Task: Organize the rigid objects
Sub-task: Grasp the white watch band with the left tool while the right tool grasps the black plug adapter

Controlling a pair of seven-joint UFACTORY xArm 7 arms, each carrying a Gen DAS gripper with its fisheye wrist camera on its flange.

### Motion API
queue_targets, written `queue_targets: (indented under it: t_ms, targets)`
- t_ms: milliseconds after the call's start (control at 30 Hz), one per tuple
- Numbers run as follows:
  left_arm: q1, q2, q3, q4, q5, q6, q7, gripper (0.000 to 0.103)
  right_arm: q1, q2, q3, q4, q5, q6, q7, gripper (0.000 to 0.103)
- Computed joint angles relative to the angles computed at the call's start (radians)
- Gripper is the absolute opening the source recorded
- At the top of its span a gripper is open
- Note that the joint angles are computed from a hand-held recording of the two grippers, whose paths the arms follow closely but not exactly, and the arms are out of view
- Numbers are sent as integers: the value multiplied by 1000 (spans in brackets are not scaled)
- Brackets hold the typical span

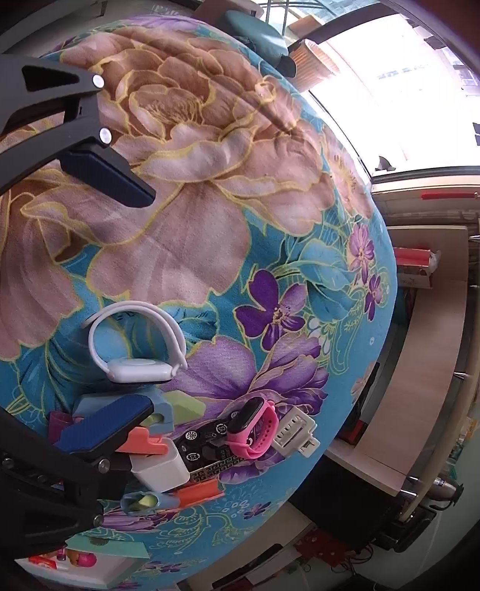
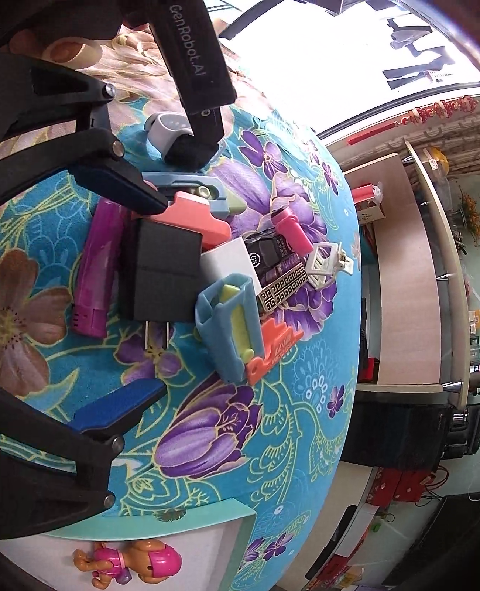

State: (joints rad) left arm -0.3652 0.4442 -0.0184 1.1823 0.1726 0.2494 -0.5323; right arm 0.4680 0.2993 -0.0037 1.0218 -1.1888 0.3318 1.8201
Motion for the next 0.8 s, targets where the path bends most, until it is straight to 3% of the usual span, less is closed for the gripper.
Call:
queue_targets:
  t_ms: [100,300,467,800]
  targets:
    - [36,8,-43,4,-43,4,46,97,2,0,-5,3,-22,-12,17,70]
    - [2,18,-25,24,-19,29,59,80,-5,-5,-4,-4,-28,-29,34,69]
    - [39,28,-80,35,-64,41,132,50,-10,-10,-3,-12,-24,-41,36,69]
    - [-17,-5,-34,19,-27,52,104,50,-18,-49,4,-49,7,-57,11,69]
